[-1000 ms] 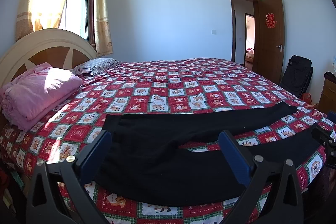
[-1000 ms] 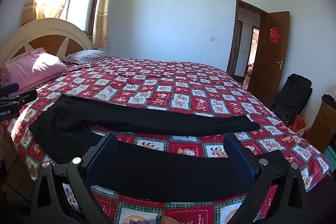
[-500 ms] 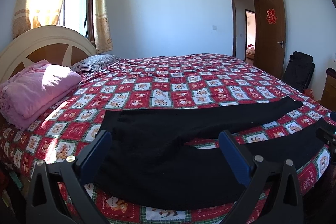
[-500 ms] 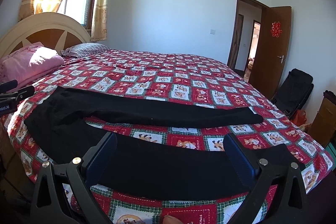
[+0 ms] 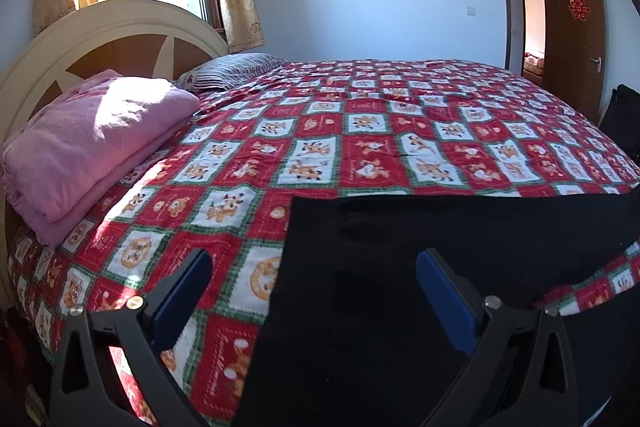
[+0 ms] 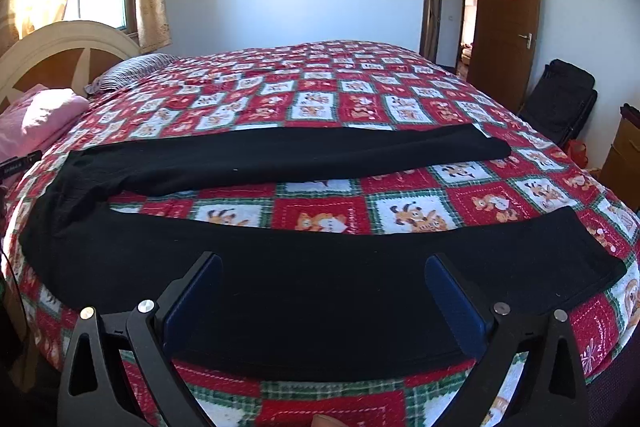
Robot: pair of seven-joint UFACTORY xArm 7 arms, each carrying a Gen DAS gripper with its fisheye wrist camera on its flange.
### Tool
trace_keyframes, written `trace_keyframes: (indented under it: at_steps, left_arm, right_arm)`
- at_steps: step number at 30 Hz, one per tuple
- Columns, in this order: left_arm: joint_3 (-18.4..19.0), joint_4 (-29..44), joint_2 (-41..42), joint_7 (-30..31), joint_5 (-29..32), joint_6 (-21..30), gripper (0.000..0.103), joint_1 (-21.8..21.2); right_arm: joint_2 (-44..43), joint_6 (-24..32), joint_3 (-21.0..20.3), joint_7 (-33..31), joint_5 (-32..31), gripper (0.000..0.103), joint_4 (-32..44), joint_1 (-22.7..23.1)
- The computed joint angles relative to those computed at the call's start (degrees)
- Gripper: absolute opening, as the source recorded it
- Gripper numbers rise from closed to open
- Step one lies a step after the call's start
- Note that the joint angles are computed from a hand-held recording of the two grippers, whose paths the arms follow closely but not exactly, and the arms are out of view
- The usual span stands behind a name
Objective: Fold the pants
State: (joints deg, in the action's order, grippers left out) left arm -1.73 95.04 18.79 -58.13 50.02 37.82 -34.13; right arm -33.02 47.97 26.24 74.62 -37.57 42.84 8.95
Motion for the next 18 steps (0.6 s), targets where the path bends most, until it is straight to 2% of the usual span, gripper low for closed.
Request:
trace_keyframes:
  at_steps: [6,9,11,15,18]
  left_arm:
    - [-0.19,9.56,8.67,10.66,-13.23,-2.08,0.103,5.08]
    - [-0.75,15.54,13.53,16.45,-19.75,-1.11,0.103,6.40]
    - [-0.81,19.70,16.62,19.95,-22.91,0.00,0.100,6.64]
    - [-1.54,27.33,21.86,26.73,-29.57,1.90,0.085,7.51]
    - [-1.34,34.90,26.69,30.65,-33.70,5.06,0.082,7.29]
  right_arm:
    - [1.28,-0.82,-2.63,-2.66,-0.71,0.101,-0.04,-1.13]
    - [2.22,-1.53,-4.02,-4.12,-0.85,0.097,0.24,-1.96]
    - [3.26,-1.76,-4.93,-5.53,-0.75,0.088,0.91,-2.45]
    - [5.98,-1.18,-5.78,-7.40,-2.13,0.087,3.05,-3.70]
    - [7.29,-2.05,-7.47,-8.88,-2.08,0.085,3.89,-3.77]
